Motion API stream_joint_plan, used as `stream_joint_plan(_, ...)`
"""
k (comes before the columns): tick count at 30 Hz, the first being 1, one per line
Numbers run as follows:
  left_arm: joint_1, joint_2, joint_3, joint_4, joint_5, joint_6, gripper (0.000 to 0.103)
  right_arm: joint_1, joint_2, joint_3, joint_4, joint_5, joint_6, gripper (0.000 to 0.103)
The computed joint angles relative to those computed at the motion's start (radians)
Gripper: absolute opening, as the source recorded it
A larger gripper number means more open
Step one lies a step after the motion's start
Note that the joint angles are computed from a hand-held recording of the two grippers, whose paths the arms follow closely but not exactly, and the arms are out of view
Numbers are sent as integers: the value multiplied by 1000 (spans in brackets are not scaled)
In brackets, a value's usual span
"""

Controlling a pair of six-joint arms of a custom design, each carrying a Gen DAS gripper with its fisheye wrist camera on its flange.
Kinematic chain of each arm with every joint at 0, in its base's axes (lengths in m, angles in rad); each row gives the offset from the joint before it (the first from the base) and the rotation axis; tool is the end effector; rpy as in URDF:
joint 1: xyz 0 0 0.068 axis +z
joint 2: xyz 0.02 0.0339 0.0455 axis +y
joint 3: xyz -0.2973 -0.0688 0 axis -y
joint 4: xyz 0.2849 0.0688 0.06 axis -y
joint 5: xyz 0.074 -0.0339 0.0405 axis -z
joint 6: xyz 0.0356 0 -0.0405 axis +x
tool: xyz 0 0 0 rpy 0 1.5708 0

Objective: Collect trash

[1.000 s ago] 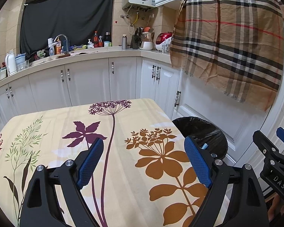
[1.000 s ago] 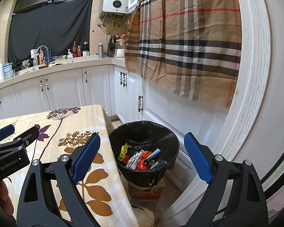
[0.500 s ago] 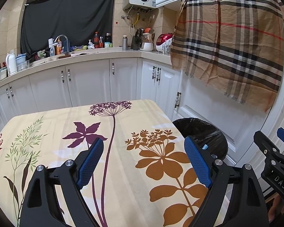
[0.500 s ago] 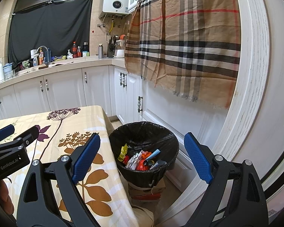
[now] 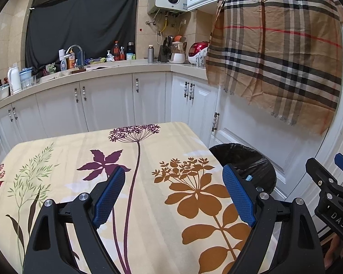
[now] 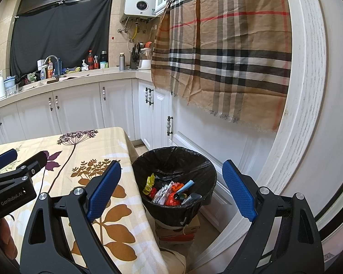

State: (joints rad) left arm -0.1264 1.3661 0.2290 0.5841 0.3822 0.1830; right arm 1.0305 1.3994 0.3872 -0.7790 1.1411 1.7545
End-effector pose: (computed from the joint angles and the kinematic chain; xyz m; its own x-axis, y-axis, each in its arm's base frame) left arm 0.2213 -0.0415 0.1151 -0.4338 0.2253 -0.8724 0.5194 0.8537 -0.0378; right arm 0.1058 0.1135 0.1100 -0.3601 0.1960 -0.9121 0.5774 0.8147 -0.0529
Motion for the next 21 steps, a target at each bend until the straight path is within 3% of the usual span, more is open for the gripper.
stream_joint_plan(21,20,20,5,21,23,19,88,-4,16,19,29,0,-37,88)
